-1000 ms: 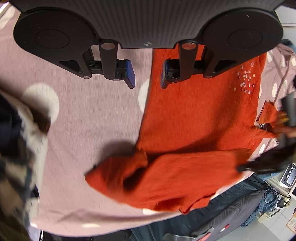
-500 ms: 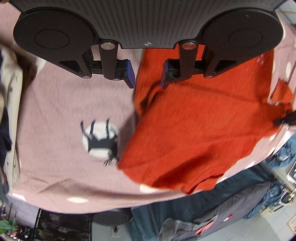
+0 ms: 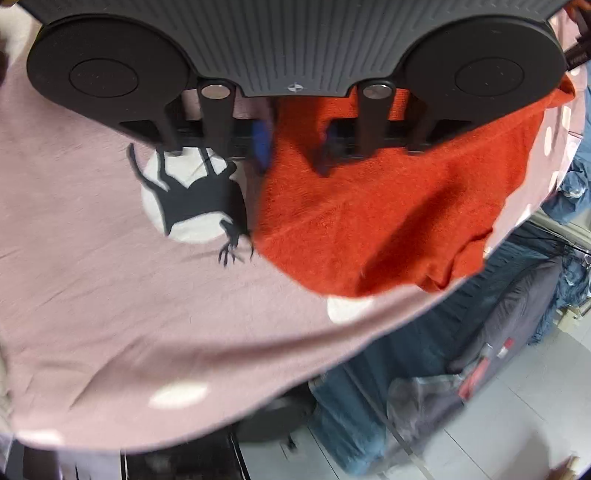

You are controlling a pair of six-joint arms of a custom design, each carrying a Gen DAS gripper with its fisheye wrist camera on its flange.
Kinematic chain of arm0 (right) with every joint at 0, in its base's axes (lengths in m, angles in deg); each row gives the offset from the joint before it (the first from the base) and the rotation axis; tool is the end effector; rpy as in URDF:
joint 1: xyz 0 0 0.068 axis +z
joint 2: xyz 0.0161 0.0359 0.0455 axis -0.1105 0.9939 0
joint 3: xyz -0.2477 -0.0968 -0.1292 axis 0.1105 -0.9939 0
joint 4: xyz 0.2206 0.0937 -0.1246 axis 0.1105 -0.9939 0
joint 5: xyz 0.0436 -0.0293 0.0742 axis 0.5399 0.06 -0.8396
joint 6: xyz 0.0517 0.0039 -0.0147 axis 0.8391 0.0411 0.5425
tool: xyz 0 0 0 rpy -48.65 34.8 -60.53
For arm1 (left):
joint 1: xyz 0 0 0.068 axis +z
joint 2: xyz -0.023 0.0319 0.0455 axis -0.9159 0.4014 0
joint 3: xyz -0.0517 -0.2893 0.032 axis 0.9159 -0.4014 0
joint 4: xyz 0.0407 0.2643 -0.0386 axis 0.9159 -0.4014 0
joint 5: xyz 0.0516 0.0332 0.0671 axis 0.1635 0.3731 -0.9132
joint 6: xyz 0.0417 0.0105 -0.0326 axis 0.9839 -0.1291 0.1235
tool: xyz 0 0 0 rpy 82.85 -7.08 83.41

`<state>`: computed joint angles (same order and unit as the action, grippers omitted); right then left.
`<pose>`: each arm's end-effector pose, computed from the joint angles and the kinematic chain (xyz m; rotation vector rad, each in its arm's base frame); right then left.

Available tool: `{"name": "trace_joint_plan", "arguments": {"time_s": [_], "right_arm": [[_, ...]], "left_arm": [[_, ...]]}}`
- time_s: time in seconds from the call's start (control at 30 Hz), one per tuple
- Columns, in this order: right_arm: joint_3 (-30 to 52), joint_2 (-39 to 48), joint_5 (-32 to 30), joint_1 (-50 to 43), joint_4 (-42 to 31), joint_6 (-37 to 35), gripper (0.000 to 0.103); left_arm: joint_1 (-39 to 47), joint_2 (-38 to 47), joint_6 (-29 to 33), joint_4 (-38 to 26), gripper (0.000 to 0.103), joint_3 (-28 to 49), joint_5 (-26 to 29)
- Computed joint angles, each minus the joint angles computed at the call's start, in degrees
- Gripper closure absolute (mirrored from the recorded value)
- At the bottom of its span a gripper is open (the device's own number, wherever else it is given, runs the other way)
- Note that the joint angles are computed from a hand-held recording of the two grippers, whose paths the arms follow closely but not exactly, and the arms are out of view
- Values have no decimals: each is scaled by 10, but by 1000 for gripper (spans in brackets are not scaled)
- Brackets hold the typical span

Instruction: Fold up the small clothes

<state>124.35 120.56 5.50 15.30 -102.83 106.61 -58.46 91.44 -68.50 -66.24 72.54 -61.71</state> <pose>0.3002 0.1134 0.1914 0.8775 2.5752 0.2107 0.3415 0.0405 0.1826 0.0110 2.6160 -0.1630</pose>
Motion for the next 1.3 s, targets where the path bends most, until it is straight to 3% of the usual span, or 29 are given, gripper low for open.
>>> {"name": "trace_joint_plan", "arguments": {"time_s": [0.07, 0.17, 0.23, 0.3, 0.37, 0.43, 0.5, 0.57, 0.6, 0.63, 0.67, 0.8, 0.83, 0.87, 0.93, 1.03, 1.13, 1.2, 1.3], "right_arm": [[47, 12, 70, 18, -29, -60, 92], [178, 76, 205, 43, -143, -156, 92], [213, 98, 165, 24, -138, -201, 90], [236, 123, 110, 6, -141, -233, 80], [236, 130, 149, 18, -153, -224, 56], [229, 122, 224, 47, -190, -178, 18], [185, 81, 271, 76, -174, -151, 22], [113, 19, 269, 107, -96, -169, 44], [85, -2, 265, 123, -68, -185, 49], [66, -14, 263, 140, -53, -197, 51], [58, -14, 251, 153, -51, -202, 51], [65, 60, 169, 153, -110, -163, 51], [64, 74, 162, 150, -125, -148, 50], [41, 59, 172, 155, -102, -132, 46], [43, 43, 180, 161, -116, -100, 32], [60, 15, 227, 186, -145, -74, 30], [74, -13, 251, 226, -152, -59, 10], [86, -18, 257, 255, -158, -51, 10], [109, -9, 253, 291, -174, -39, 10]], "left_arm": [[-4, 4, -1, 3, 97, 3, -2], [-16, 21, -8, 14, 98, 13, -15], [-23, 40, -15, 10, 98, 28, -15], [-32, 48, -21, 11, 98, 33, -28], [-38, 41, -16, 20, 95, 24, -38], [-38, 28, -10, 25, 87, 9, -40], [-33, 15, -8, 23, 79, -4, -36], [-30, 5, -12, 21, 77, -19, -26], [-30, 3, -12, 18, 74, -25, -22], [-32, 2, -14, 17, 62, -31, -22], [-37, 1, -18, 16, 46, -38, -27], [-54, -6, -21, 24, 40, -70, -42], [-55, -10, -19, 24, 31, -78, -44], [-55, -15, -17, 21, 21, -83, -48], [-44, -37, -14, 33, 14, -106, -50], [-1, -93, -16, 75, 14, -162, -41], [73, -141, -31, 115, 14, -208, -35], [138, -152, -45, 128, 16, -218, -26], [228, -117, -59, 125, 36, -191, 19]]}}
